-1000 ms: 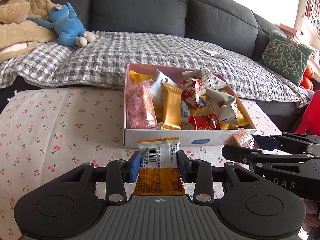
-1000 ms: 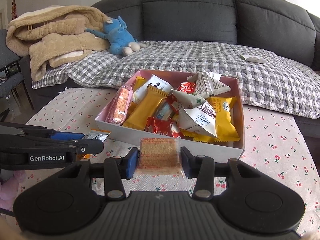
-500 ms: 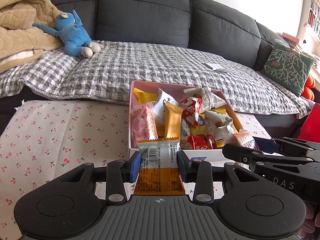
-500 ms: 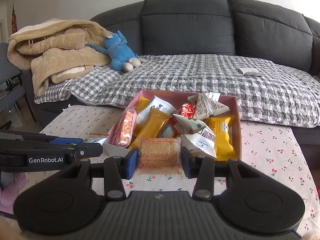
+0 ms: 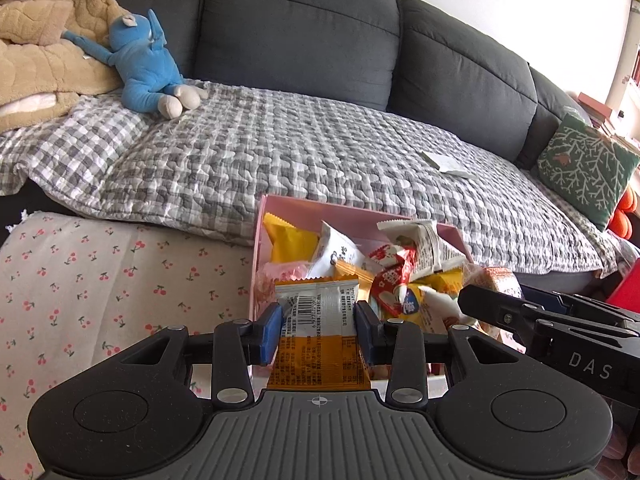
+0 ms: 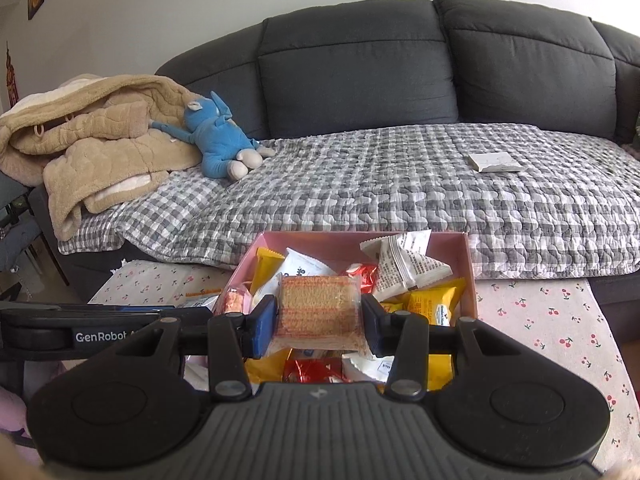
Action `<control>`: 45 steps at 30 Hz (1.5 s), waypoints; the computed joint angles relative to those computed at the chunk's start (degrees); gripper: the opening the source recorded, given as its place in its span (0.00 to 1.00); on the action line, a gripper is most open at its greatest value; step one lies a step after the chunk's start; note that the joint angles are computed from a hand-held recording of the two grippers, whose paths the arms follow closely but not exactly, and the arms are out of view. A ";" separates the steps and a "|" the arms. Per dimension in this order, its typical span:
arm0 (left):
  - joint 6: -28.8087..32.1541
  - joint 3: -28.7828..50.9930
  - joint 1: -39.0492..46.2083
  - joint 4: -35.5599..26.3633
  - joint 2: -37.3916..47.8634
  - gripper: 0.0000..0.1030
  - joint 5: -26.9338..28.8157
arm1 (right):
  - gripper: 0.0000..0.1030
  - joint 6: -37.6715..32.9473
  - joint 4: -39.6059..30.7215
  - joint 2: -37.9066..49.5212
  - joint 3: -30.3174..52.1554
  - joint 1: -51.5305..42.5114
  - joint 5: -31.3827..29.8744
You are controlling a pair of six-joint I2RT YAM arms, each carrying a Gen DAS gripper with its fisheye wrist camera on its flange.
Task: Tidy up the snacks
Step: 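Carry the orange-white packet and wafer biscuit over the box, then lower both held snacks into the box and open both tools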
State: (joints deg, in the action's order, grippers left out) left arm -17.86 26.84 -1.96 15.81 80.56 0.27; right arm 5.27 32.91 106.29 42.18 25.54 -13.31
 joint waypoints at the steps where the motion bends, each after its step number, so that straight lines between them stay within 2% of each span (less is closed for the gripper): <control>1: 0.00 1.66 0.47 0.38 2.01 0.35 0.51 | 0.40 -0.12 -0.64 1.12 1.52 -0.18 -0.12; 5: -0.32 9.41 1.81 0.43 10.43 0.35 2.49 | 0.40 -0.05 -3.08 5.70 7.47 -0.61 -0.39; 12: 1.67 20.15 2.34 0.41 21.12 0.35 2.17 | 0.40 -0.91 -6.88 12.29 16.51 -0.99 -0.14; 18: 2.99 27.08 2.61 -0.80 27.50 0.36 2.61 | 0.41 -1.61 -8.70 16.28 21.96 -1.24 -0.41; 23: 3.83 30.43 2.78 -1.23 30.94 0.36 3.14 | 0.41 -3.29 -8.53 17.70 23.42 -1.28 -0.91; 26: 3.50 31.02 3.05 -0.51 32.06 0.38 4.11 | 0.49 -4.23 -8.33 17.91 23.86 -1.11 -1.12; 28: 3.04 30.93 3.17 0.01 32.26 0.42 4.45 | 0.57 -4.24 -7.60 17.60 23.37 -1.09 -1.46; 32: 2.03 30.09 3.27 1.04 31.81 0.49 4.17 | 0.61 -5.15 -7.59 16.88 22.95 -1.07 -0.94; 36: 2.25 28.77 3.29 0.94 30.53 0.52 3.79 | 0.65 -5.97 -7.11 15.56 21.35 -1.31 -0.63; 45: 2.79 23.35 3.44 0.07 25.13 0.53 3.52 | 0.68 -6.40 -6.20 10.50 15.27 -2.46 -0.55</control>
